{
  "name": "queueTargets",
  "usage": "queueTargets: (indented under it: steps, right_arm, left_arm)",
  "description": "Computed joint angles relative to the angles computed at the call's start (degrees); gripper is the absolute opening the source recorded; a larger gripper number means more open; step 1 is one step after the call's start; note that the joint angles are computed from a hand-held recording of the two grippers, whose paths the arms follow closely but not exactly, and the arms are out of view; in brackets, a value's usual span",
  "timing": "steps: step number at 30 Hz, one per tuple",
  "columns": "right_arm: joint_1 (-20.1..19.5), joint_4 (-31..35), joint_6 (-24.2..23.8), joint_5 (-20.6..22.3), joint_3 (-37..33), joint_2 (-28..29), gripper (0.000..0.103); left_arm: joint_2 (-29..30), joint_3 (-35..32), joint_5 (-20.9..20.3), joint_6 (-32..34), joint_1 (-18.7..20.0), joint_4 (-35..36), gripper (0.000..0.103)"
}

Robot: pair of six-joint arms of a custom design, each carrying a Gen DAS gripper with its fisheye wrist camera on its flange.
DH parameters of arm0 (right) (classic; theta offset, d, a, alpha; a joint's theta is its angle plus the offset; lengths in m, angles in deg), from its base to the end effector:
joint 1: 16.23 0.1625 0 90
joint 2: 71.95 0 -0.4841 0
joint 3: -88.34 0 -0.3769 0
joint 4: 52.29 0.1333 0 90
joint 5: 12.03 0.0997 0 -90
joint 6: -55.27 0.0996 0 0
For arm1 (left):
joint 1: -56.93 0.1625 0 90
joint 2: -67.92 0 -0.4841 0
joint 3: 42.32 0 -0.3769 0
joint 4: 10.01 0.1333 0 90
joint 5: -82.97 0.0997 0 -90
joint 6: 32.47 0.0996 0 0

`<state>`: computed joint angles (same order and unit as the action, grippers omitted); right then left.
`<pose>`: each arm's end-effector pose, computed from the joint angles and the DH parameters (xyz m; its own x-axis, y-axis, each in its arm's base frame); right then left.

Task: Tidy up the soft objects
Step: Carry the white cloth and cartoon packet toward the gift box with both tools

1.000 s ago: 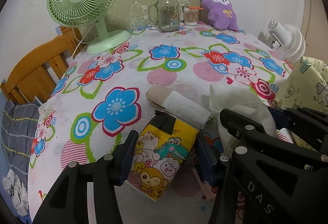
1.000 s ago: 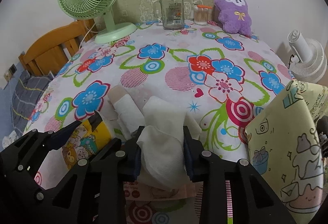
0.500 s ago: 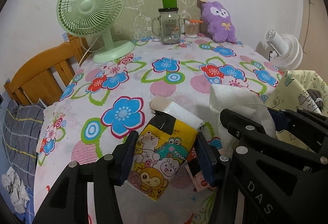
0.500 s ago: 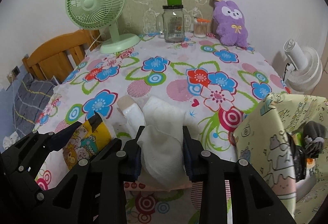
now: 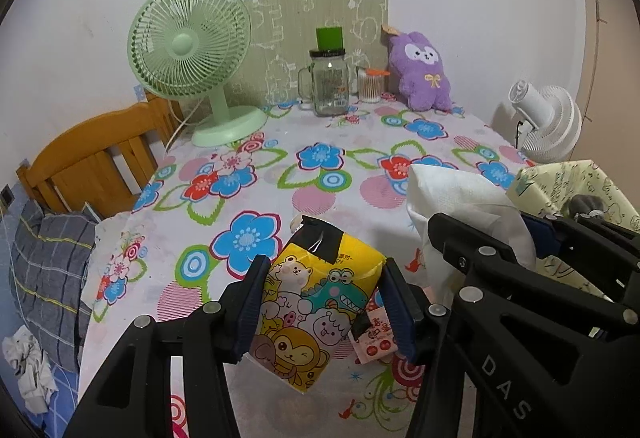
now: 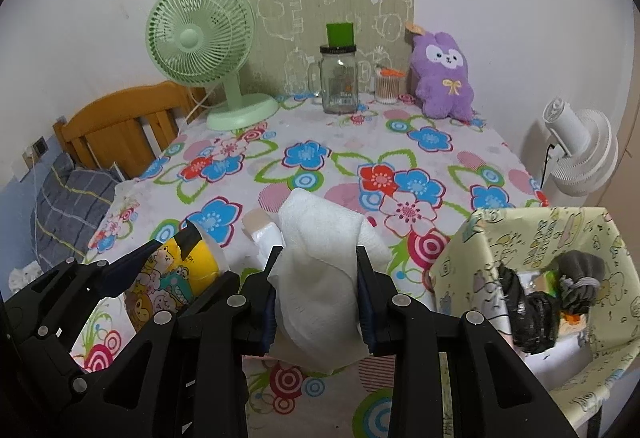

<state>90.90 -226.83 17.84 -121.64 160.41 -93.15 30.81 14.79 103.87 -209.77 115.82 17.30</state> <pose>0.3382 -0.7582 0.0224 -0.6094 -0.5625 0.5588 -0.7751 0.5710 -0.2705 -0.1633 -0.7086 0.2320 -0.6141 -0.3280 -0.7178 0.4092 0.6455 -0.6449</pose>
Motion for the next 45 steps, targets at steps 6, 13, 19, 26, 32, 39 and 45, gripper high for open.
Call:
queueTargets:
  steps: [6, 13, 19, 26, 32, 39, 45]
  right_arm:
    - [0.3, -1.8, -0.6, 0.9, 2.4, -1.9, 0.035]
    - [0.4, -3.4, -1.2, 1.9, 4.6, -4.0, 0.035]
    - [0.3, -4.1, -2.0, 2.4, 5.9, -5.6, 0.035]
    - [-0.1, -4.7, -3.1, 2.7, 7.2, -7.1, 0.035]
    - [-0.9, -5.6, -3.7, 3.1, 8.0, -8.4, 0.035]
    - [-1.7, -6.7, -4.1, 2.4, 8.7, -9.7, 0.035]
    - [-2.4, -7.8, -4.4, 2.1, 9.3, -10.7, 0.035]
  left_arm:
    - [-1.2, 2.0, -0.4, 1.2, -1.4, -2.7, 0.057]
    - [-1.9, 3.3, -1.1, 3.0, -2.8, -5.4, 0.057]
    - [-2.0, 3.6, -1.4, 3.7, -3.8, -6.5, 0.057]
    - [-1.0, 2.8, -1.1, 4.1, -4.6, -6.7, 0.057]
    - [0.3, 1.5, -0.8, 5.2, -5.2, -6.9, 0.057]
    - [2.1, -0.8, 0.9, 6.0, -5.8, -5.9, 0.057]
    - [3.6, -2.5, 1.7, 6.8, -6.3, -5.5, 0.057]
